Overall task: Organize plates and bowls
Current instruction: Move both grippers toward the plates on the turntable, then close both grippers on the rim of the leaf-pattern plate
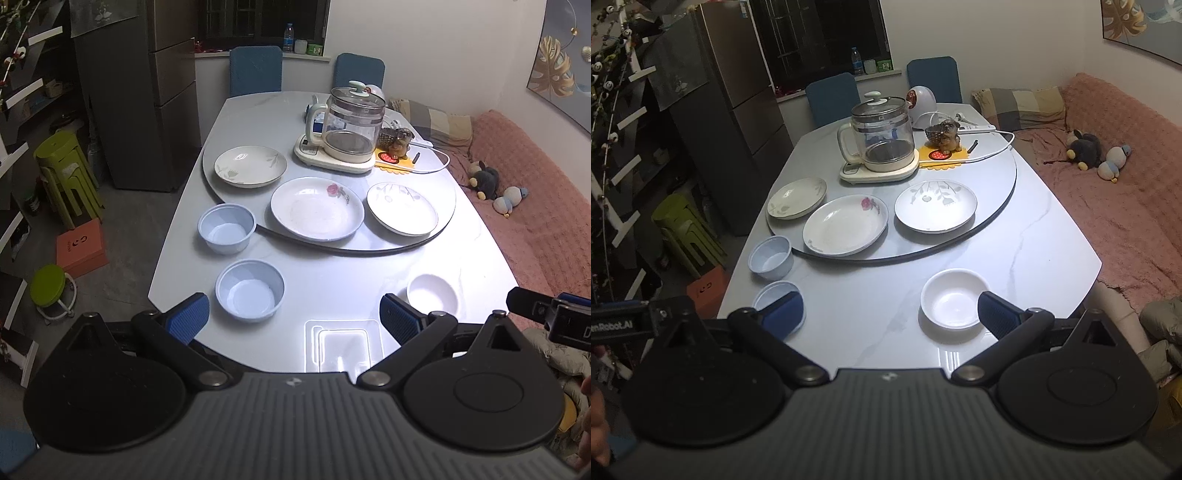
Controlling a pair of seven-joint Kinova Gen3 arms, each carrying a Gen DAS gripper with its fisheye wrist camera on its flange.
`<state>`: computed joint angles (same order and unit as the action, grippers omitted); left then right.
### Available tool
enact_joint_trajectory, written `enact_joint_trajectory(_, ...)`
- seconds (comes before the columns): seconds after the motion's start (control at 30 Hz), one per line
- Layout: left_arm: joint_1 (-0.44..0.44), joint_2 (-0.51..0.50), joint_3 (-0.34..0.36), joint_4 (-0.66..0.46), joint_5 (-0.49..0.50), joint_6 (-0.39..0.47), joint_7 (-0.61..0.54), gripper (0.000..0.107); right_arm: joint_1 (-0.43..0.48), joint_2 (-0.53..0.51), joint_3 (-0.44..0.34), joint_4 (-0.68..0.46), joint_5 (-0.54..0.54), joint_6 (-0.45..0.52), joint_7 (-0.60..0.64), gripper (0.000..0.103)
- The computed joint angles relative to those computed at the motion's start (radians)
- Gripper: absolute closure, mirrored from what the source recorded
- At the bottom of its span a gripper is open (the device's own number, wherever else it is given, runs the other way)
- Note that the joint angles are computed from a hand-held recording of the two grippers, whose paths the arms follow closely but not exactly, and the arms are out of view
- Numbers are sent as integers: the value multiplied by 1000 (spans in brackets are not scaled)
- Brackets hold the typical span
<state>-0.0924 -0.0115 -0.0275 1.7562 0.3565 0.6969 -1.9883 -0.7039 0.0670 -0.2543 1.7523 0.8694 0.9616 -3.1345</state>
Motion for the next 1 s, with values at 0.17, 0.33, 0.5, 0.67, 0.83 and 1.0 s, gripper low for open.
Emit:
enact_joint_trajectory(0.17,-28,85,4,-90,44,23,-65,7,-3,59,32,-50,35,-9,-39,0)
enact_joint_trajectory(0.33,-70,187,25,-182,66,70,-92,7,-37,118,62,-111,89,27,-25,0)
enact_joint_trajectory(0.5,-104,268,56,-254,65,104,-119,7,-46,163,101,-159,61,40,-26,0)
enact_joint_trajectory(0.67,-110,337,81,-340,55,152,-98,7,-36,192,134,-198,0,45,5,0)
enact_joint_trajectory(0.83,-69,418,96,-446,11,197,-26,7,18,207,165,-210,-64,-15,73,0)
enact_joint_trajectory(1.0,-20,474,114,-530,-15,195,42,7,95,202,192,-199,-129,-126,164,0)
